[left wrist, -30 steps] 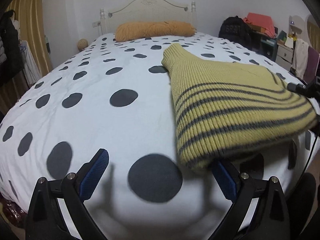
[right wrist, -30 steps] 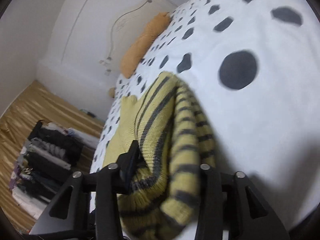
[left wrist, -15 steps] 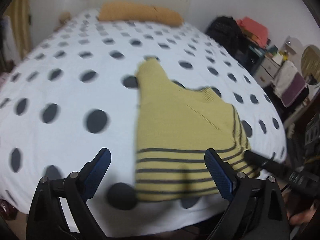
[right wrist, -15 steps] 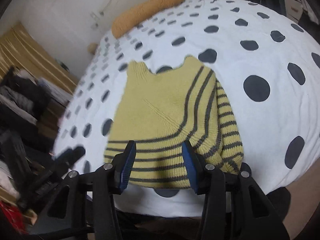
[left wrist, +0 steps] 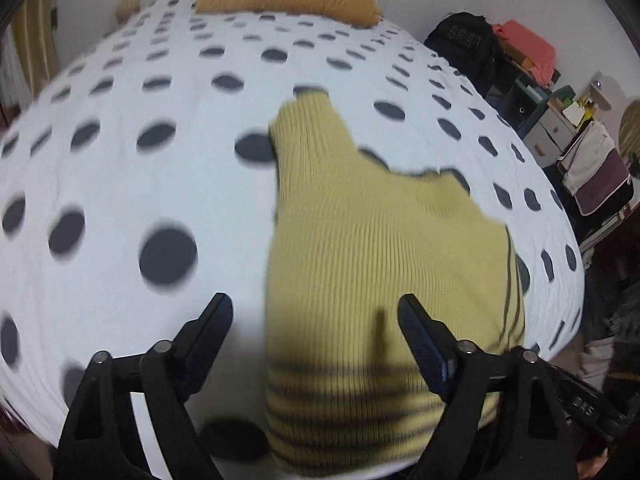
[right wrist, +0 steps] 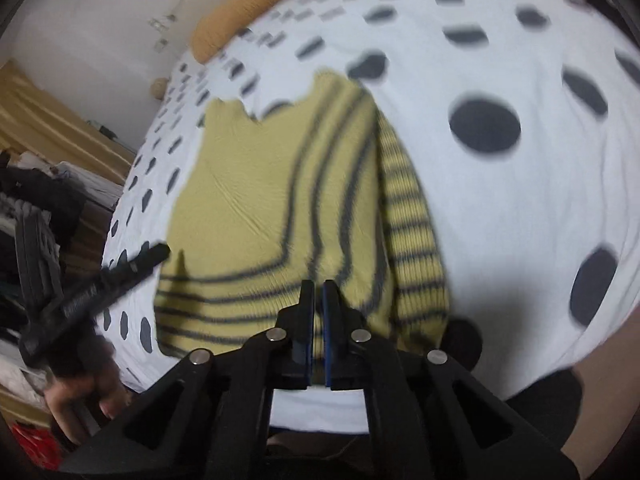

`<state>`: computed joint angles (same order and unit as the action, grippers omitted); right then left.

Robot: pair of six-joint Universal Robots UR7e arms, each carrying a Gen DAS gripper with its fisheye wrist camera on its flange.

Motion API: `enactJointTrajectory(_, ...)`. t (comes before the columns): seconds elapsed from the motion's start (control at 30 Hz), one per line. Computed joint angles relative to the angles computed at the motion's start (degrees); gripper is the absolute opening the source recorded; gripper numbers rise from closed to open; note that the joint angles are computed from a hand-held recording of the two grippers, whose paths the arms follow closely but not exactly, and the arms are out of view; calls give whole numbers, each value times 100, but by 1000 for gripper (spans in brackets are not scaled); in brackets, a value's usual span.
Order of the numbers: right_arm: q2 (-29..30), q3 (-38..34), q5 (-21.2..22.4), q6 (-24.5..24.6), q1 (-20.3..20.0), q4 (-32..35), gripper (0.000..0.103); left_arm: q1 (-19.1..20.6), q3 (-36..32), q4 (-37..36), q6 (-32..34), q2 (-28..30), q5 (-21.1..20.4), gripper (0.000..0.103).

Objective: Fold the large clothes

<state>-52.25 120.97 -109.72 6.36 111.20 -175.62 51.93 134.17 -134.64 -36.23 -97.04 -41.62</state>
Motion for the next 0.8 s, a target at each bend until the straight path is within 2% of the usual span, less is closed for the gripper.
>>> enactJointTrajectory(0.03, 15, -96, -136, -113, 74, -104, 18, 263, -334, -31, 335, 212, -260, 87)
enactJointTrajectory(0.07, 69, -218, -347, -230, 122, -252, 45, 566, -721, 59, 603, 502, -514, 87)
enactJointTrajectory(0.1, 144, -351, -467, -409, 108, -475, 63, 737, -941, 76, 742, 699, -579, 87)
enactJointTrajectory(0.13, 207, -509, -475, -568, 56, -540, 86, 904, -1165, 45, 895, 940, -537, 87)
enactJointTrajectory(0.2, 329, -848, -557, -900, -59, -381, 86, 1201, -1506, -78, 1261, 1295, -462, 87)
enactJointTrajectory(0.23, 350, -977, -355, -1156, -194, -266, 86, 1347, -1613, -295, 1562, 1432, -537, 87)
enactJointTrajectory(0.27, 323, -1108, 87, -1374, -364, 75, 86, 1486, -1696, -507, 1858, 1540, -681, 87)
enactJointTrajectory(0.37, 472, -1619, 781, -1511, -680, 1182, 86, 1902, -1941, -862, 2471, 1816, -1369, 87)
enactJointTrajectory(0.47, 635, -1730, 892, -1618, -825, 1326, 86, 2250, -2285, -957, 2759, 2130, -1947, 87)
enactJointTrajectory(0.57, 674, -1816, 2017, -1886, -1179, 1825, 87, 2396, -2530, -1099, 3072, 2382, -2172, 87)
enactJointTrajectory(0.63, 742, -1865, 2401, -1961, -1306, 1952, 87, 2515, -2747, -1157, 3205, 2561, -2386, 87)
enactJointTrajectory(0.7, 788, -1898, 2577, -2057, -1350, 2016, 87, 2599, -2900, -1174, 3297, 2701, -2581, 87)
enactJointTrajectory(0.73, 816, -1900, 2681, -2088, -1377, 1995, 85, 2622, -2939, -1240, 3324, 2767, -2585, 84)
enactJointTrajectory(0.77, 843, -1907, 2777, -2107, -1405, 1996, 75, 2634, -2946, -1372, 3378, 2822, -2564, 76)
enactJointTrajectory(0.8, 866, -1930, 2877, -2127, -1434, 2018, 67, 2635, -2941, -1496, 3382, 2852, -2495, 57)
